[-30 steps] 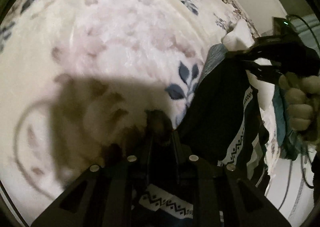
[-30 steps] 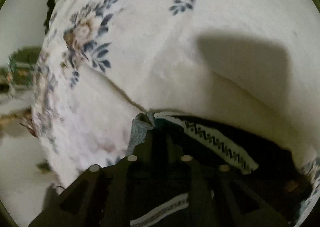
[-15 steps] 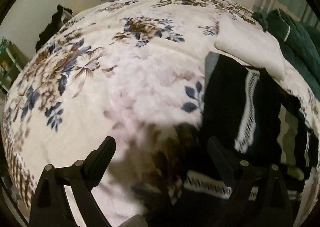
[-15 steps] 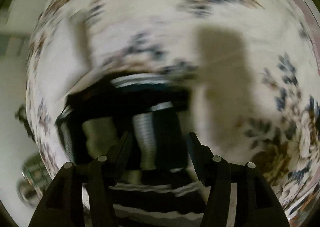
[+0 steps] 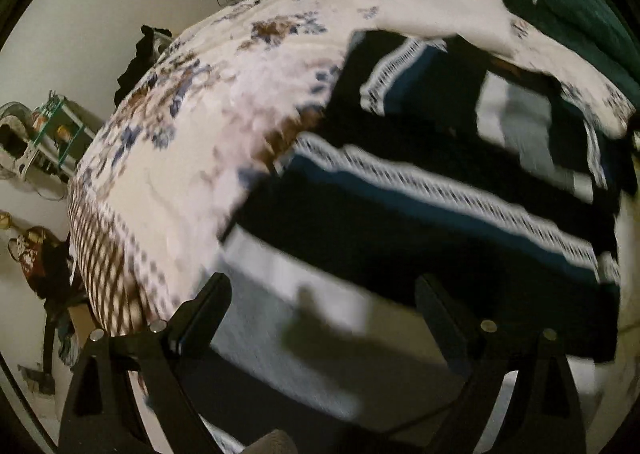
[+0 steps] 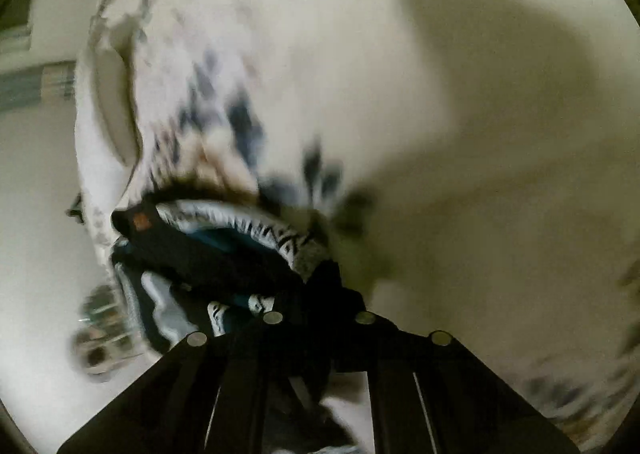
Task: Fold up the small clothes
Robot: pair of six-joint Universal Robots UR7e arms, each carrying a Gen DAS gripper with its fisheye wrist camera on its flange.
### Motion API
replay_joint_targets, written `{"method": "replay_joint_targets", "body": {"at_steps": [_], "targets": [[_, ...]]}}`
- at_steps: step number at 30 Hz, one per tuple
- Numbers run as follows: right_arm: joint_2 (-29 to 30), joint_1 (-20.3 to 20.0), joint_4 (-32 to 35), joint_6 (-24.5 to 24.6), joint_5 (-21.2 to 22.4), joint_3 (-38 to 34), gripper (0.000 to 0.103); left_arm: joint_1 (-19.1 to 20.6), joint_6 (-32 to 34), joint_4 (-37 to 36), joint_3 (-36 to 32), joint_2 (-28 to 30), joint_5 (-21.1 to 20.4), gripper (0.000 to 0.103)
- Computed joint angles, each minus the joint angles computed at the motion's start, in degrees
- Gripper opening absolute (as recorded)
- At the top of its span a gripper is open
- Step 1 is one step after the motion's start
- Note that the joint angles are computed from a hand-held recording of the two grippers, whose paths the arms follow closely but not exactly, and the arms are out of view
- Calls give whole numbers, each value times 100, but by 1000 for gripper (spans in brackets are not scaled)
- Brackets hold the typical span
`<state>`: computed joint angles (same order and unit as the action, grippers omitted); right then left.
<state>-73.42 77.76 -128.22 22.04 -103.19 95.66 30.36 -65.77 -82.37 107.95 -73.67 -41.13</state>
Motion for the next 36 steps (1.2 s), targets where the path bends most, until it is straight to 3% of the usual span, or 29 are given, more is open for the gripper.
{"method": "replay_joint_targets", "body": {"at_steps": [3, 7, 9, 11, 13, 14, 19, 24, 28, 30, 32, 33, 34, 36], "targets": [[291, 272, 62, -465, -996, -560, 5, -190, -63, -127, 145, 33, -476, 94], [984, 330, 802, -733, -1445, -1316, 6, -331, 153, -404, 354, 171, -916, 94], [1125, 320, 1068, -805, -1365, -1511, 7, -417, 242, -562, 466, 169, -1119, 94], [1027, 243, 1181, -775, -1039, -1520, 16, -574, 326, -745, 577, 132, -1405, 93], [776, 203, 1363, -771, -825, -1401, 49, -755, 439, -913, 690, 73, -1779, 93], [579, 216, 1415, -771, -837, -1249, 55, -860, 446, -969, 752, 56, -1989, 93], [-845, 185, 1793, -924, -407, 273, 57, -1294, -122, -1074, 1078, 9, -2995, 93], [-2238, 5, 2076, -782, 759, 2636, 57, -1524, -660, -887, 1317, -25, -3473, 93], [-2823, -505, 1088, -601, 1936, 4605, 57, -1507, -832, -647, 1303, -70, -3321, 93], [-2618, -573, 220, -493, 2101, 5179, 57, -1504, -931, -483, 1260, -118, -3193, 93], [-2537, -462, -701, -322, 2117, 5599, 55, -1488, -1009, -286, 1211, -178, -3078, 93], [-2611, -393, -931, -249, 2155, 5738, 25, -1494, -1041, -215, 1200, -213, -3047, 93], [-2612, -275, -921, -253, 2130, 5784, 5, -1514, -1065, -171, 1203, -250, -3031, 93], [-3004, -198, -788, -132, 2084, 5926, 5, -1564, -1095, -69, 1209, -300, -3033, 93]]}}
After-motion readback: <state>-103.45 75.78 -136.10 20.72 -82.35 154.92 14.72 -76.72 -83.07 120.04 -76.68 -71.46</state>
